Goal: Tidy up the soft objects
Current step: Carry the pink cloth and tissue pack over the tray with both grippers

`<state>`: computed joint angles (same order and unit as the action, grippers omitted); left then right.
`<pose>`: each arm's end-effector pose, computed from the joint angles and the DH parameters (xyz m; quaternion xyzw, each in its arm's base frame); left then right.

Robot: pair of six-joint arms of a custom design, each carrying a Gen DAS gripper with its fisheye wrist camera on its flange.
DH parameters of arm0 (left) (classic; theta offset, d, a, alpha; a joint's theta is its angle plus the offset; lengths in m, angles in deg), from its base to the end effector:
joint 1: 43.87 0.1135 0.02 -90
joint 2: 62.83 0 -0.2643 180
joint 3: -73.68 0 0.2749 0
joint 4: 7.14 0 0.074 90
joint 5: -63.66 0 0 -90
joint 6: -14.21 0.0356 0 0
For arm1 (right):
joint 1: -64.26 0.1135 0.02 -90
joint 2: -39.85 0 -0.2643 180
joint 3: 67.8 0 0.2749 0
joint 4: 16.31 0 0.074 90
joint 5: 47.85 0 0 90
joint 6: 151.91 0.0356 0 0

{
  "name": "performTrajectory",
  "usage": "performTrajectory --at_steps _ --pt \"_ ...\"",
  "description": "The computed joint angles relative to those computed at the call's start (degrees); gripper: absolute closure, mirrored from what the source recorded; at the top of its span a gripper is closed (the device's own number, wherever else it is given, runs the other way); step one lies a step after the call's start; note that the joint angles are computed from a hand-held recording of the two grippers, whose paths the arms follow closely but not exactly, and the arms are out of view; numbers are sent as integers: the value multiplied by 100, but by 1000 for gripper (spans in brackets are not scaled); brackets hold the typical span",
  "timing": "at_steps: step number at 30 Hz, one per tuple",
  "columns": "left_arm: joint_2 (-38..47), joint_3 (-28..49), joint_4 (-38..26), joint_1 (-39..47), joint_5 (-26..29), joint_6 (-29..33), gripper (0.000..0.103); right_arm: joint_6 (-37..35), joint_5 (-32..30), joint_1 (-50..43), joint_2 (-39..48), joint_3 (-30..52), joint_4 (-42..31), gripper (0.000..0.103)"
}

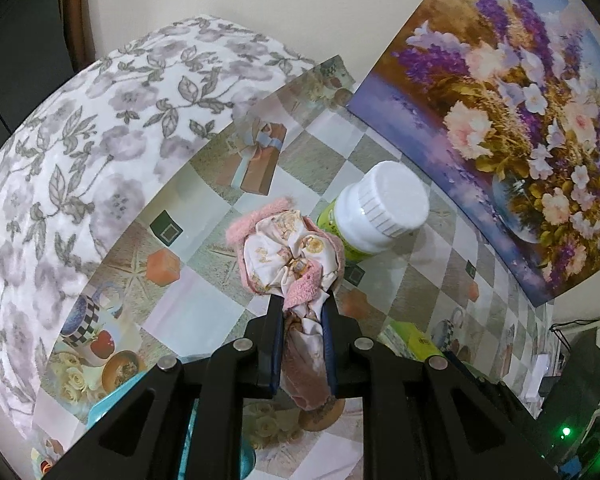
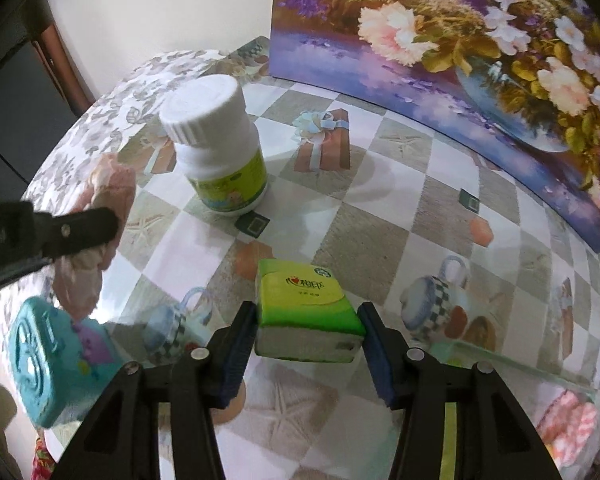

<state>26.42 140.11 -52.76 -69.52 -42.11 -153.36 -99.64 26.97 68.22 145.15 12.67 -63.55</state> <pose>0.2834 -0.1253 0.1705 -0.4490 0.8637 -0.0615 0.2207 0.3711 0.0350 0.1499 -0.3676 0.9077 0.0800 0.1857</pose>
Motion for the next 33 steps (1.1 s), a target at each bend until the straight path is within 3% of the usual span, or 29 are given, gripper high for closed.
performTrajectory --at_steps 24,33 --pt "-616 623 -1393 -1640 -1181 -620 85 -674 -1210 -1900 -1690 -821 -966 49" --pt "-213 837 -1506 -2281 -1184 -821 85 -1029 -1510 -2829 -1853 -786 -1422 49"
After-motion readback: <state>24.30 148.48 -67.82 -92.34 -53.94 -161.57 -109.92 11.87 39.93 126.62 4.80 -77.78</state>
